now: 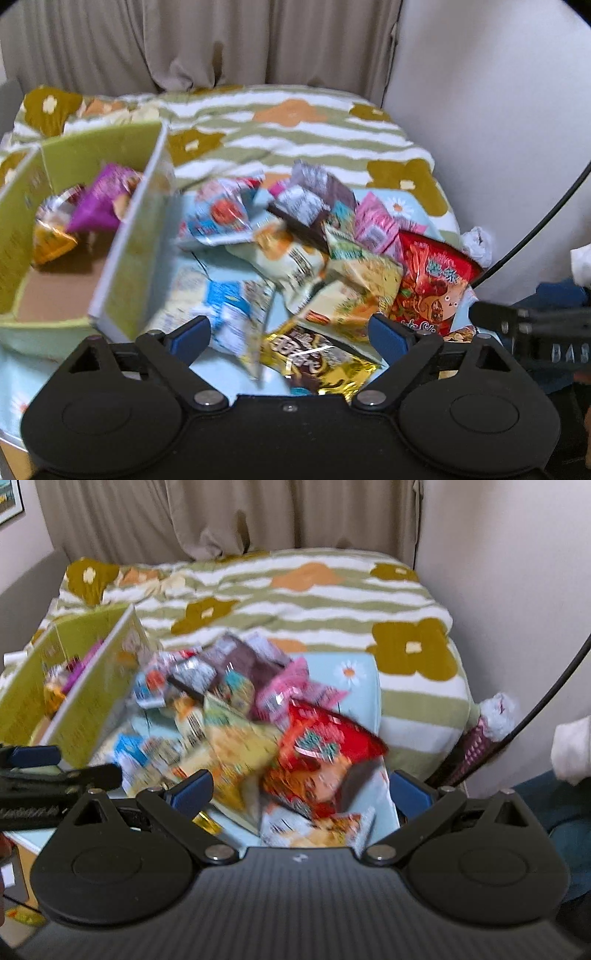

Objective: Organize snacks
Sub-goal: 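Move both tools back from the box toward the snack pile, then grasp yellow Pillows bag with left tool while right tool grasps white potato-chip bag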

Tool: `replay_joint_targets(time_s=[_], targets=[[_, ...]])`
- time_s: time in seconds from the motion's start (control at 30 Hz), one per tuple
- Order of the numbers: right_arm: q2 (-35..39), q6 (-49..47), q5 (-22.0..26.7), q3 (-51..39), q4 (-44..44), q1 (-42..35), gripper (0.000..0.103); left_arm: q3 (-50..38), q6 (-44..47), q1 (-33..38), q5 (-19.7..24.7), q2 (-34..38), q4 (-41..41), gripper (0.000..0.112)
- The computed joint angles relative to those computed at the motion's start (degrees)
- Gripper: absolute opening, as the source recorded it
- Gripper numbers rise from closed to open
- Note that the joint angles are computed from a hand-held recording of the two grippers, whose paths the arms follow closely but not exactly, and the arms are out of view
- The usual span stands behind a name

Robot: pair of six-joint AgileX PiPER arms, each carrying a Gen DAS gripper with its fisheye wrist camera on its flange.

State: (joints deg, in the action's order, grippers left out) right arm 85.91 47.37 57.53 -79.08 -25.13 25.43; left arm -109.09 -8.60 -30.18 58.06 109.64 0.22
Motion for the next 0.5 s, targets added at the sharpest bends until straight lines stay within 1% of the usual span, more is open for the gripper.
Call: replay_joint_targets(time_s=[0.13, 0.27, 0.4, 0.5], targets=[[-0.9, -1.0, -4.6, 5.7, 2.1, -2.5, 0.103, -1.5, -5.3, -2.6, -0.4, 4.7, 3.5, 0.091], [-0.5, -1.5, -8.4, 9.7, 3.6, -4.6, 0.103, -3.4, -8.3, -3.5, -0.2, 9.3, 5.1, 0.087], [0.4, -2.9, -11.6, 11.8, 6.5, -6.8, 0.103, -4.0, -10.3, -3.4, -0.7, 12.3, 5.7, 0.077], [1.0, -4.4, -13.1, 12.7, 8.5, -7.5, 0.103, -4.1, -10.6, -3.3, -1.1, 13.3, 5.6, 0.076]])
